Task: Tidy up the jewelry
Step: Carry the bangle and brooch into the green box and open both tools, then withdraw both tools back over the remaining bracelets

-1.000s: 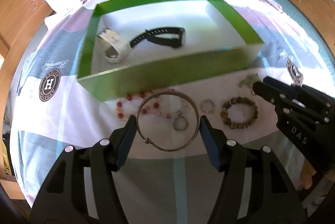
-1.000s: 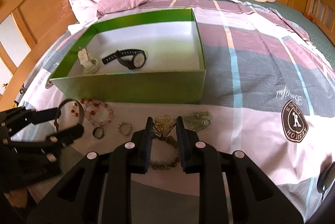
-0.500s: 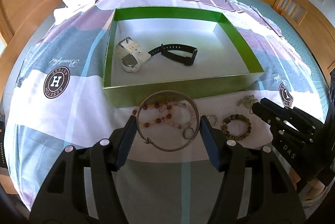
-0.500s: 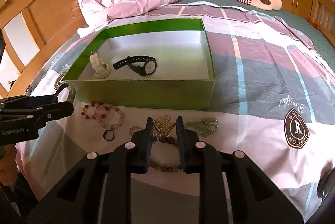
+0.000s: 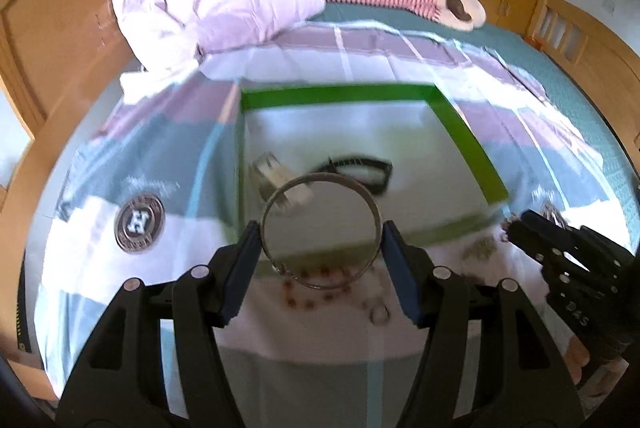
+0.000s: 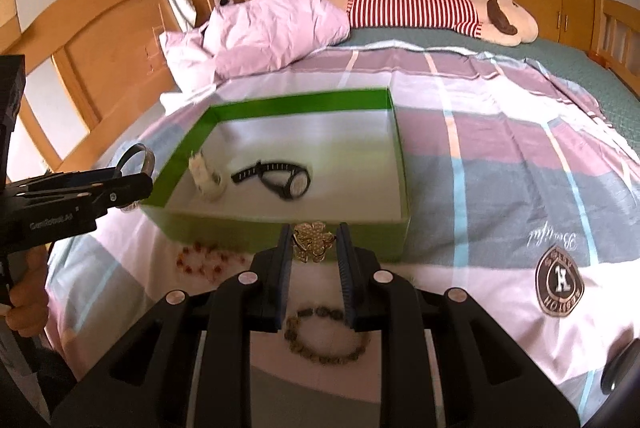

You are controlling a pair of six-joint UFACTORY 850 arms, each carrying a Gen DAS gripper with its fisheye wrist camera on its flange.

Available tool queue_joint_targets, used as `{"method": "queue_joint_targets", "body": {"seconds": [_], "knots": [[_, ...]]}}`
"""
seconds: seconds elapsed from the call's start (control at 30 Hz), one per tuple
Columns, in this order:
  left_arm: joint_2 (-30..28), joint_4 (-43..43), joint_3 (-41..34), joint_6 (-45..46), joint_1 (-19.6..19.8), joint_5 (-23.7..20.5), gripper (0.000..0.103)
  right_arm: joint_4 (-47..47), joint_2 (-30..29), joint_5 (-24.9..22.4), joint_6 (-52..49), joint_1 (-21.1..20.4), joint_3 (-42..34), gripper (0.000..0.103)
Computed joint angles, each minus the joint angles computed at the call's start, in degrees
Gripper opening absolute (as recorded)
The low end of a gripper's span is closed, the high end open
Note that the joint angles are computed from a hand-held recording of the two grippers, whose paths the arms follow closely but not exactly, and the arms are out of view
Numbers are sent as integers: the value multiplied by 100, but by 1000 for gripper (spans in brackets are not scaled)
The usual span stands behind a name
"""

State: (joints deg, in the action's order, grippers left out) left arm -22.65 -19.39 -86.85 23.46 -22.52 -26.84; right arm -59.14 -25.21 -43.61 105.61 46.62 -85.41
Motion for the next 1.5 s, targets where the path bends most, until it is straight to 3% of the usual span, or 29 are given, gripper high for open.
{"method": "queue_joint_targets", "body": {"seconds": [0.27, 0.4, 0.57, 0.6, 0.67, 0.73, 0.97, 1.1, 1.3, 1.5], "knots": [[-706, 988, -914, -917, -50, -203, 61, 318, -702, -46, -970, -413, -991, 22], [-1184, 1109, -1488, -1270, -32, -609, 61, 813, -1155, -78, -1428, -622, -1444, 22], [-1381, 1284, -1689, -1349, -74, -730, 61, 1269, -1387, -84, -1810, -707, -1619, 23], [-1415, 1316, -1724, -1378, -78, -766, 61, 1284, -1377, -79, -1793, -703, -1598, 26], [-1440, 1440, -1732, -1533, -98, -789, 62, 1138, -1263, 17, -1546, -680, -1443, 49], [-1435, 1449, -1738, -1566, -113, -802, 68, 949, -1045, 190, -1248, -634, -1191, 53], [-1006, 1186, -1309, -1181, -187, -646, 80, 571, -222, 332, -673, -298, -202, 66], [-463, 919, -618, -681, -228, -521, 85, 648, 101, 428, -449, -110, 410, 72], [146, 946, 354, -562, -312, -333, 88, 1747, -144, 449, -1072, -125, 361, 72], [-156, 1752, 187, -1372, -429, -755, 88, 1961, -302, 397, -1422, -84, 232, 72]]}}
